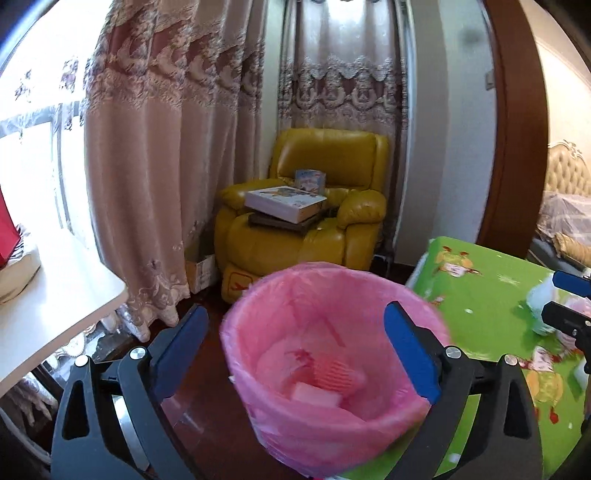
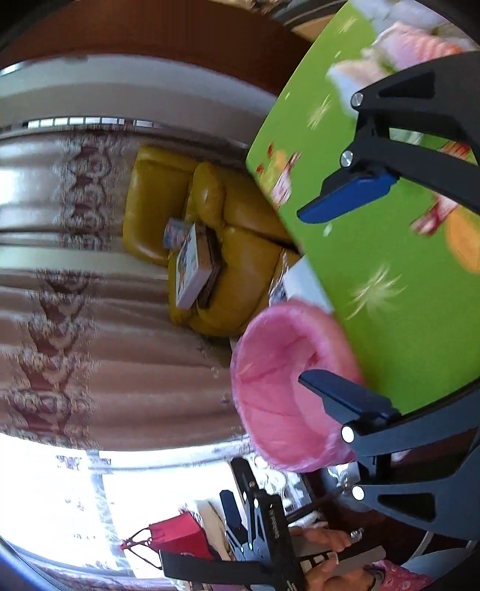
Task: Collect trash
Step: 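Open both tools to drop the foam block and net into the bin, then grasp the green-white cloth with the left tool while the right tool grasps the medicine box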
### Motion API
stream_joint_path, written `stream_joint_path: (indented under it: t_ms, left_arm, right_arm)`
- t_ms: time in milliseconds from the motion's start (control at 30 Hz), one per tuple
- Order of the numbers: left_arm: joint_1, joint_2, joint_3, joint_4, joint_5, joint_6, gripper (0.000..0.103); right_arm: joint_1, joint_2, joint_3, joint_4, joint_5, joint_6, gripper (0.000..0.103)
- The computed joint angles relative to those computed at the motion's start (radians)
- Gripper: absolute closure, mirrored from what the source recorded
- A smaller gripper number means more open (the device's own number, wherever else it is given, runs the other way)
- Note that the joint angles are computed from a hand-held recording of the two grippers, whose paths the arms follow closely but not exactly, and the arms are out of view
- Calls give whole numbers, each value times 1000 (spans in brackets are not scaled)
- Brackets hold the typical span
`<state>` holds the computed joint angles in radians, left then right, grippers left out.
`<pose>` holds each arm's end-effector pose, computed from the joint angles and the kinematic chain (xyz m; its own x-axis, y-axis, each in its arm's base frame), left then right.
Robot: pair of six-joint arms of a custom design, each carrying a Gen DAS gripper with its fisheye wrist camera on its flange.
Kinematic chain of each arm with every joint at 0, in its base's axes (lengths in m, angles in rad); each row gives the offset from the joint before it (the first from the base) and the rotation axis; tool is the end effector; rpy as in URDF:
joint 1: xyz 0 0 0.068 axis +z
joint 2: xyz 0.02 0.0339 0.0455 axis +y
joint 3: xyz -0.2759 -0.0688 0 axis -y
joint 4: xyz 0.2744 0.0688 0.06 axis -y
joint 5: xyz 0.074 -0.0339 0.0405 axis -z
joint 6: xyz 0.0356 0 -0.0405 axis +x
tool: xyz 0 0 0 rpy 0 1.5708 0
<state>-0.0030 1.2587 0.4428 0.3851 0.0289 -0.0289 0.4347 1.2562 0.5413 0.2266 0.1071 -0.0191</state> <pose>0.2666 -0.0018 0.1716 -0.4183 -0.0276 -0.9079 0.0172 0.9991 -0.0383 0.2536 0.1135 0.1900 -0.4191 -0.2155 -0.8820 -0.3412 0.9376 -0.0670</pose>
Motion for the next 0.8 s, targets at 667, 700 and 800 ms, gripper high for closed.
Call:
stream_joint_path:
  t_ms: [667, 700, 800]
  left_arm:
    - [-803, 248, 102, 3, -272, -146, 13]
    - [-827, 269, 115, 6, -283, -142, 13]
    - [-887, 333, 166, 0, -303, -137, 13]
  right_arm:
    - [-1111, -911, -400, -559, -535, -334, 21]
    - [-1184, -869, -400, -537, -575, -356, 21]
    - [-1340, -715, -390, -451, -645, -394, 21]
